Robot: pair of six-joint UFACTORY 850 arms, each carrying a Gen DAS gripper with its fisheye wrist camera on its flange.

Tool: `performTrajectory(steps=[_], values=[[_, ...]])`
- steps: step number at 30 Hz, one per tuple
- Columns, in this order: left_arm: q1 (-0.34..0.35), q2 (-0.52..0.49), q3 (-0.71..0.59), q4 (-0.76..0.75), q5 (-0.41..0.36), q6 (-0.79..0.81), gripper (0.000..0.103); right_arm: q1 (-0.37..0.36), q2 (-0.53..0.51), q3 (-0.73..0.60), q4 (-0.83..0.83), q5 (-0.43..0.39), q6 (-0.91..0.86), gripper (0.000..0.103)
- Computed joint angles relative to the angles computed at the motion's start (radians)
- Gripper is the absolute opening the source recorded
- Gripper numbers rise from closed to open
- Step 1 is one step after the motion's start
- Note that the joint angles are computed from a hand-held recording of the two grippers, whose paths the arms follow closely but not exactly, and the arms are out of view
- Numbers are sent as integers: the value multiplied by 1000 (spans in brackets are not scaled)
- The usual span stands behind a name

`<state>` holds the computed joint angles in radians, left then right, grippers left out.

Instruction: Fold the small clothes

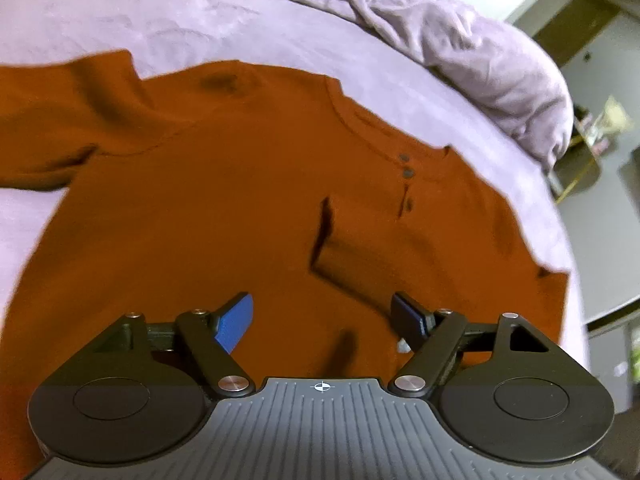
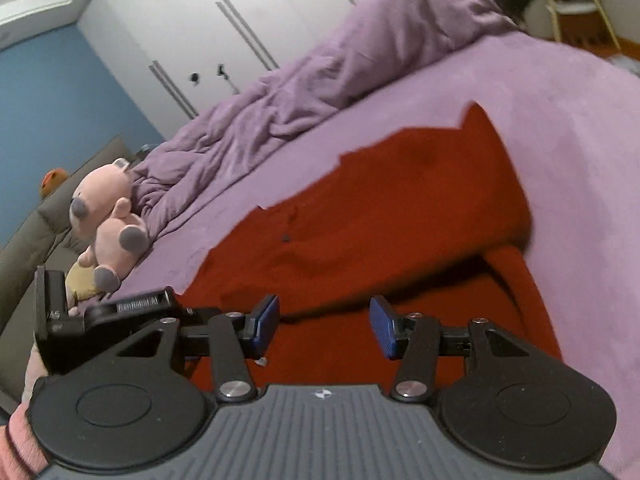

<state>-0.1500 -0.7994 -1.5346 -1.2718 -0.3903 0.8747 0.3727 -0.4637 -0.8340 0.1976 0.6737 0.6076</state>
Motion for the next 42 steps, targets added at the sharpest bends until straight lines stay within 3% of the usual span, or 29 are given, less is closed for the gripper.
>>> performTrajectory(steps=[2,5,8,11,13,15,17,19,25,28,34,36,39,42], values=[[6,-34,-50,-3,-44,-9,80,-9,-5,5,-18,5,33,50],[-7,-84,-125,126,-24,-148,77,-15,-7,16,-25,17,70,50],[-12,-95,-140,104,-27,-125,74,-15,-9,17,-5,34,70,50],[-23,-117,-177,148,-38,-145,57,-19,-13,11,3,15,78,50],[-28,-140,-216,197,-55,-187,54,-23,-19,-10,10,-38,73,50],[-27,-150,-231,191,-68,-189,45,-26,-25,-11,10,-31,88,50],[-20,-159,-243,178,-97,-193,23,-26,-26,-12,17,-25,83,50],[-13,-172,-260,181,-130,-213,17,-21,-26,-12,38,-18,62,49],[-8,-158,-240,99,-129,-114,12,-6,-37,-45,101,-46,-37,34],[9,-130,-227,-14,-134,-5,12,-10,-46,-65,106,-58,-51,33],[57,-57,-176,-359,18,354,12,-32,-87,-127,84,-80,-46,33],[73,-73,-194,-296,60,288,12,-40,-106,-153,88,-91,-52,33],[95,-109,-228,-86,50,57,12,-54,-123,-183,123,-115,-64,33],[103,-122,-224,-49,43,35,12,-86,-106,-151,-49,-38,127,36]])
